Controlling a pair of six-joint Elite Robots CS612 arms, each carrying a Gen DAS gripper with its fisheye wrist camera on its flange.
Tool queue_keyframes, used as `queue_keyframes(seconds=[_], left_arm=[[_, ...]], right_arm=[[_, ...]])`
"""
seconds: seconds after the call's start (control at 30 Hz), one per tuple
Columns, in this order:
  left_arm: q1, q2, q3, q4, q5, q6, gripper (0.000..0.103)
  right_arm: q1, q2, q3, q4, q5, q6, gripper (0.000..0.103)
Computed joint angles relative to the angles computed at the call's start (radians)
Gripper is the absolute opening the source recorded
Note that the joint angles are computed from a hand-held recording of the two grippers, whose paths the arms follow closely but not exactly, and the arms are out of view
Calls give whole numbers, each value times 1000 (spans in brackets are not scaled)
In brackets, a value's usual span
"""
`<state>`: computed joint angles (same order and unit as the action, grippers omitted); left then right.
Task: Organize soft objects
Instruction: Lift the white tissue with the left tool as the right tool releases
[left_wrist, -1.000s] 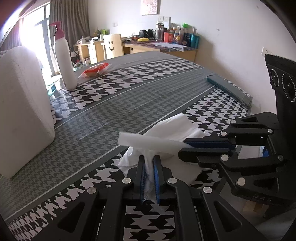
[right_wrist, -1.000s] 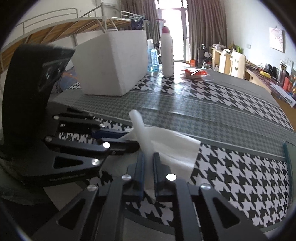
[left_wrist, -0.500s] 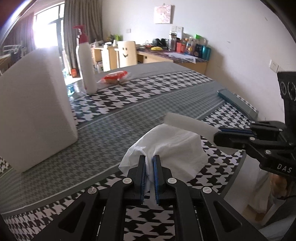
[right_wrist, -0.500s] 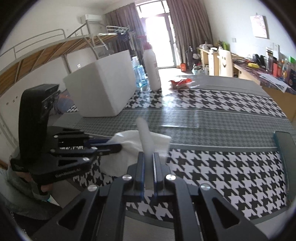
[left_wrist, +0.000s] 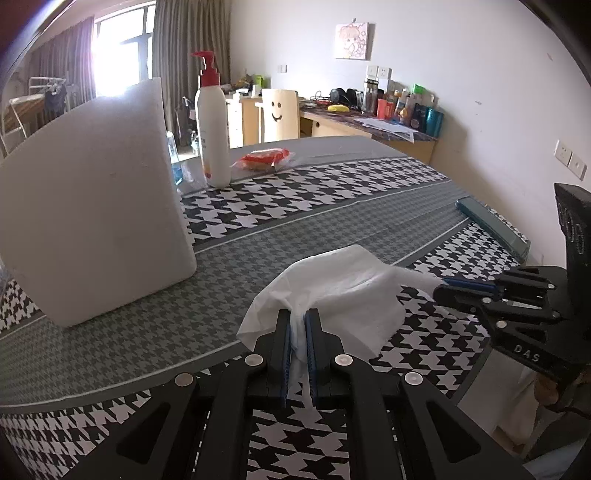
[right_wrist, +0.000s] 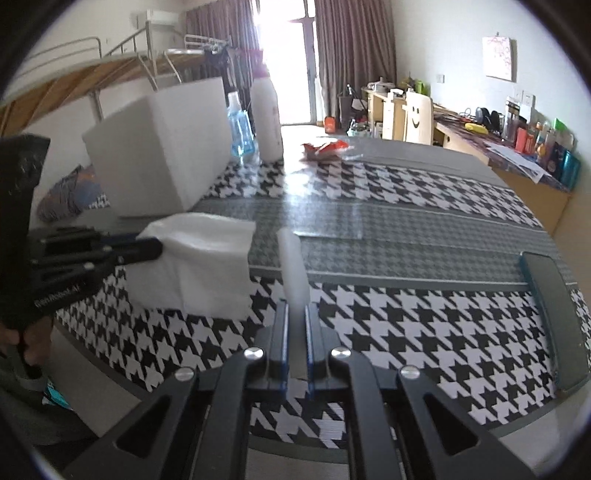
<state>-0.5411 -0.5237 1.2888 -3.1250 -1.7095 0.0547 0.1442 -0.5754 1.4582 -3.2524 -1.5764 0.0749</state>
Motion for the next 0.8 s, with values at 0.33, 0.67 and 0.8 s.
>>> queue_keyframes(seconds=[0.33, 0.67, 0.8], left_arm=[[2, 1, -2, 13, -23, -1, 9], [3, 2, -2, 1, -25, -11, 9], [4, -4, 4, -22, -19, -21, 9]], right_arm=[[-1, 9, -16, 19, -17, -21, 14], [-4, 21, -25, 4, 16, -33, 15], [-15, 20, -15, -18, 60, -9, 12]])
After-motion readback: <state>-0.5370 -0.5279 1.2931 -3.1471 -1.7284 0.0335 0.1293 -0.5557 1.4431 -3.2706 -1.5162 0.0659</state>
